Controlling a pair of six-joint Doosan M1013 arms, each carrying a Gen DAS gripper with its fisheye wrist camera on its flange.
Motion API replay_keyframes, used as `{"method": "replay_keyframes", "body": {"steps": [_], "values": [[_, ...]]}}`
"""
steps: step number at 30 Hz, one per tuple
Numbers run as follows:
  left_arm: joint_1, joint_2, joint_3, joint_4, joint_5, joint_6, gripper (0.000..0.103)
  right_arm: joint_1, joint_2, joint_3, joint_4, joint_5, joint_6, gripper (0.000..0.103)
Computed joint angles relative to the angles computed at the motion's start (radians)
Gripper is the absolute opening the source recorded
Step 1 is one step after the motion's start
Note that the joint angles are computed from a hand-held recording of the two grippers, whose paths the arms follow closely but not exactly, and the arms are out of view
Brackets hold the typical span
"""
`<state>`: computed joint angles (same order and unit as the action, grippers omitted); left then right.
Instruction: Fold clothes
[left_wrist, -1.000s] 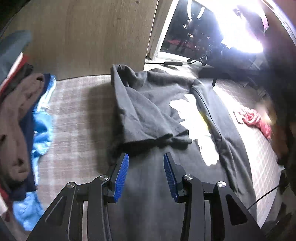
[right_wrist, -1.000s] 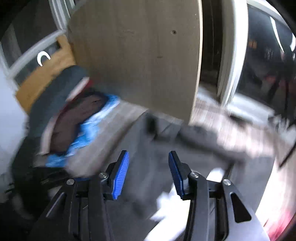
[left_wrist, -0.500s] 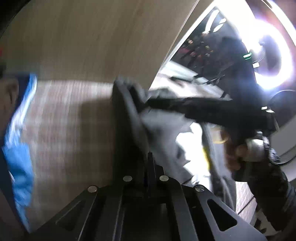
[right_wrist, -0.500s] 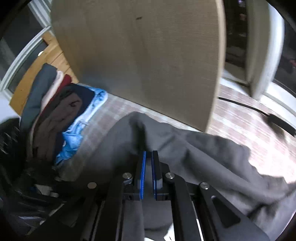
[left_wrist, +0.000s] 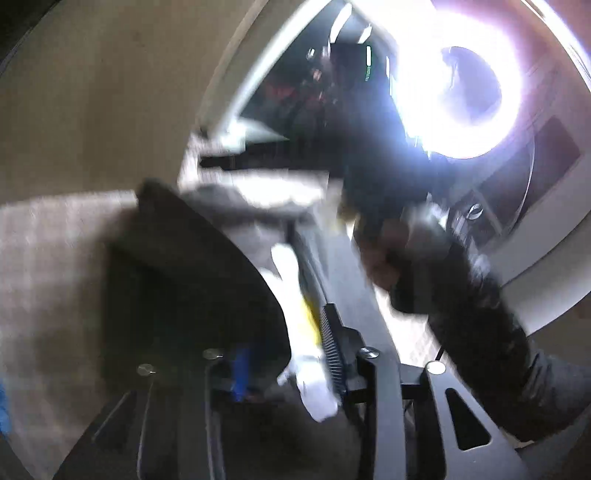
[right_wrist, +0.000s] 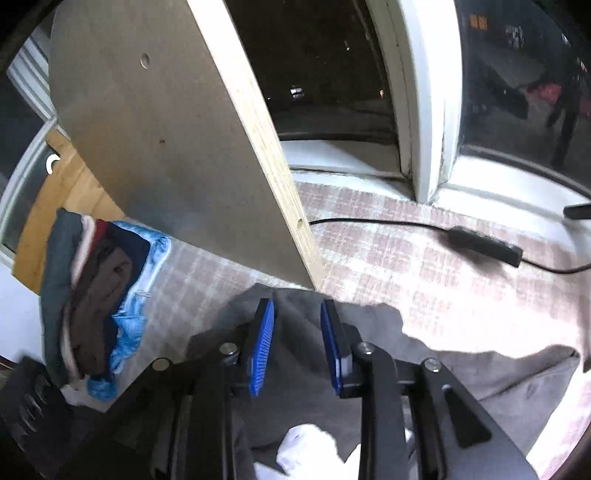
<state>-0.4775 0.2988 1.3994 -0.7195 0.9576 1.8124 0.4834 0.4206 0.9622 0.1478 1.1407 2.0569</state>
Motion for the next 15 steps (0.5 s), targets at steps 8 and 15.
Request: {"method": "replay_keyframes", "body": {"steps": [8, 15], "values": [[-0.044, -0.134, 0.135, 0.466, -0.097, -0.19, 0.038, 0.047, 0.105, -0.176, -0.014, 0.169, -0.111, 0.035], [-0.038, -0.129, 0.156, 0.559, -0.079, -0.206, 0.038, 0.081, 0.238, -0.417, -0.091, 0.402, -0.114, 0.035]]}}
